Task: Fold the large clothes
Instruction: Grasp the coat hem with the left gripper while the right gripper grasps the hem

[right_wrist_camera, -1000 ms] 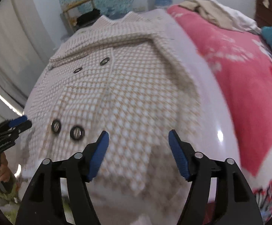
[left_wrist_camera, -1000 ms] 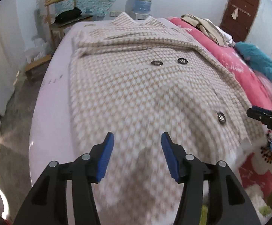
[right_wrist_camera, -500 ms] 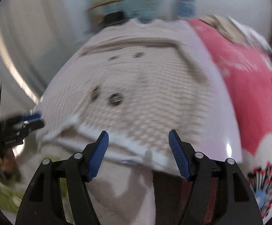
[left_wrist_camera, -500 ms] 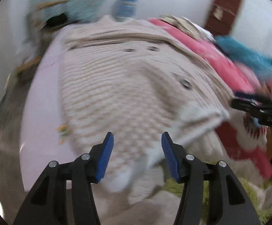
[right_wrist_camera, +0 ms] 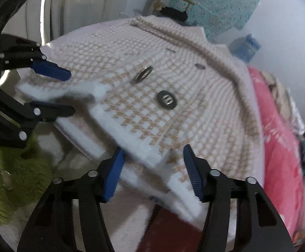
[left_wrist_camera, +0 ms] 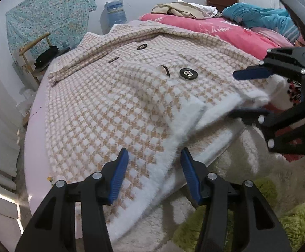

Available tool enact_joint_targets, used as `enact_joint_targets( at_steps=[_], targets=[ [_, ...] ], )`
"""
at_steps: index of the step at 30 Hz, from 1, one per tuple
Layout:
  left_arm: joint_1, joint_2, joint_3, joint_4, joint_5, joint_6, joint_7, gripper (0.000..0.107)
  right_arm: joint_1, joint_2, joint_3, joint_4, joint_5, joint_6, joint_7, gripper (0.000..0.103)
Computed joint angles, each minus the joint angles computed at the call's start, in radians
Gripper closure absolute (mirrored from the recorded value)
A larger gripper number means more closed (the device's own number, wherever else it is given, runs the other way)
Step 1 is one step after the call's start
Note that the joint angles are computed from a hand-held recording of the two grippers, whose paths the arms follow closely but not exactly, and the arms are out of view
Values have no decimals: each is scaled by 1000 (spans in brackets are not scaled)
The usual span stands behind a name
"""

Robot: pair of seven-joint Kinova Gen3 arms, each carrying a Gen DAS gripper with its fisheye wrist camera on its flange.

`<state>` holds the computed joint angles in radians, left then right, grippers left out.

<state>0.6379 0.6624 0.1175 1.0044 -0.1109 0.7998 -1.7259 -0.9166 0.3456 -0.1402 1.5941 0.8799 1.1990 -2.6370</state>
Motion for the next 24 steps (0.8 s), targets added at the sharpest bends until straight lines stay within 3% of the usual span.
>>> enact_joint_targets(
  at_steps=[7, 11, 15, 17, 19, 20, 24],
  targets=[
    [-3, -10, -15, 22, -14, -19, 37, 62, -72, 75, 5, -40, 93, 133, 81, 65],
    [-8, -6, -15, 31, -13, -41, 49, 65, -102, 116, 16, -49, 123, 162, 146, 73],
    [-4, -11, -23, 54, -25, -76, 60, 69, -128, 130, 32, -45, 158, 190, 148, 74],
    [1, -18, -27, 68, -34, -95, 67, 77, -129, 131, 42, -49, 174, 194, 120, 78],
    [-20, -23, 0, 72, -19, -98, 40, 99, -122, 113, 41, -48, 186, 166, 81, 86],
    [-23, -28, 2, 80, -16, -108, 34, 103, -104, 98, 30, -46, 181, 141, 67, 92],
    [24, -87, -42, 168, -98, -206, 10, 105, -80, 45, 16, -44, 150, 101, 110, 98]
  ],
)
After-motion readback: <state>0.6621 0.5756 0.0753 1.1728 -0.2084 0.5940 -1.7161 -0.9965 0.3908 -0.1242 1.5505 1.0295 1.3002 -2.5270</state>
